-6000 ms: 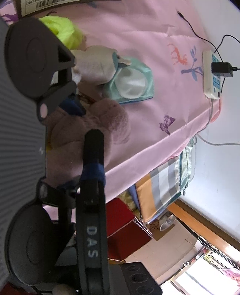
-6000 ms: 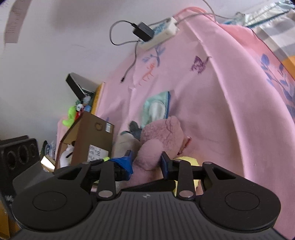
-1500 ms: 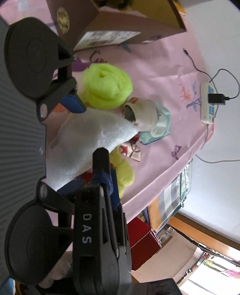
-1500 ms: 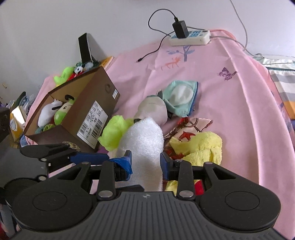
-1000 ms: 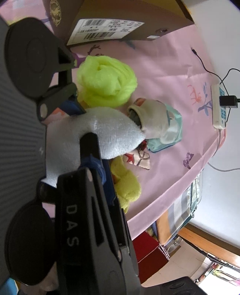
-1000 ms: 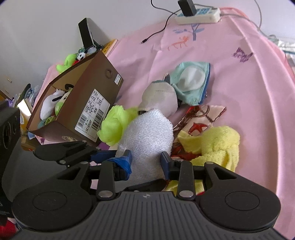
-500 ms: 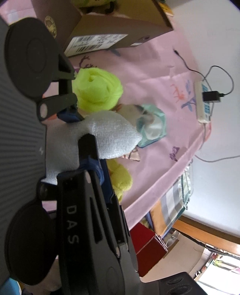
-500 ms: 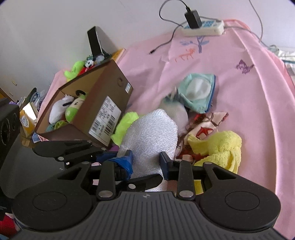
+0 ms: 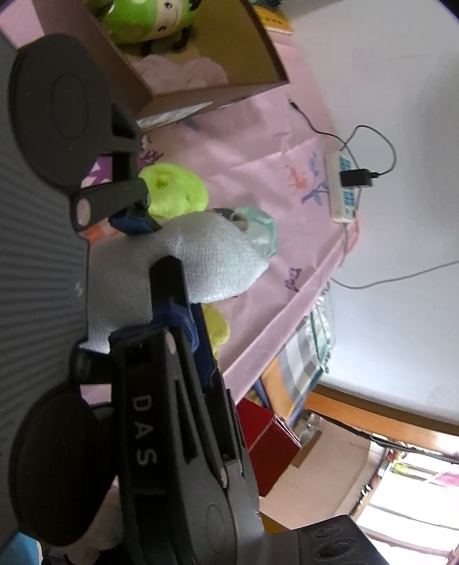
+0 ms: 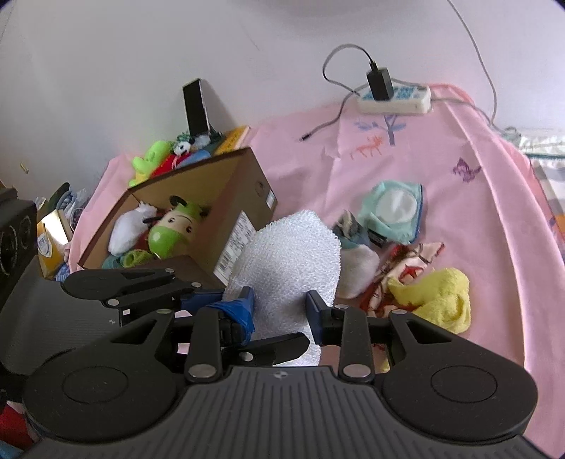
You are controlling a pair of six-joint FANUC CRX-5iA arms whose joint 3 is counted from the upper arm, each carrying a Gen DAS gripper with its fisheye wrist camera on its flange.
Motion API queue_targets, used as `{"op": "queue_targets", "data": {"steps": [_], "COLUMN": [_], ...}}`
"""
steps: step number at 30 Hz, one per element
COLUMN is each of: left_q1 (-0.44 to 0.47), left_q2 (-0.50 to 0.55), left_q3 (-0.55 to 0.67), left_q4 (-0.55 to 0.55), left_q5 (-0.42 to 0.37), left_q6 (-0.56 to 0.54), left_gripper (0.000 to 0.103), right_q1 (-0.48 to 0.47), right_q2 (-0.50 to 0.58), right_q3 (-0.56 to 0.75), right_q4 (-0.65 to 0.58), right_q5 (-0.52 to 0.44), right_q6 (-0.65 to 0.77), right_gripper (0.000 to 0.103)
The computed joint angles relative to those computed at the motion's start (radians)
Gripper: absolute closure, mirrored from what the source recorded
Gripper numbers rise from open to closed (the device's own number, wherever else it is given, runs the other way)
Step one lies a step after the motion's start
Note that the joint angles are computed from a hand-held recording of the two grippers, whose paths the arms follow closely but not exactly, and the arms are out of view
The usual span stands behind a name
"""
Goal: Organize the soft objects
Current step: 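Carry the white foam piece with the right gripper into the box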
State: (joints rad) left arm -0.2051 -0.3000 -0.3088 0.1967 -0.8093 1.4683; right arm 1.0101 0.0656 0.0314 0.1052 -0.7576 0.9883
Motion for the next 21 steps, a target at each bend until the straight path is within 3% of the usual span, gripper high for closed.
{"op": "queue_targets", "data": {"steps": [10,21], "left_q1": [0.126,0.372], "left_q2": [-0.129,-0.197], "left_q3": [-0.085,-0.142], "left_q4": [0.125,0.267], "left_q5": [0.001,0.004], "left_q6": [-0.182,-0.384], "left_gripper": [0.061,0.061], "right_q1": [0.074,0.094], "right_q2": [0.020,0.202], "right_q3": [-0.020,0.178], "right_q4": [0.155,0.143], "right_q5": [0.108,0.180], "right_q6": [-0.166,-0.108], "right_gripper": [0.087,0.087]}}
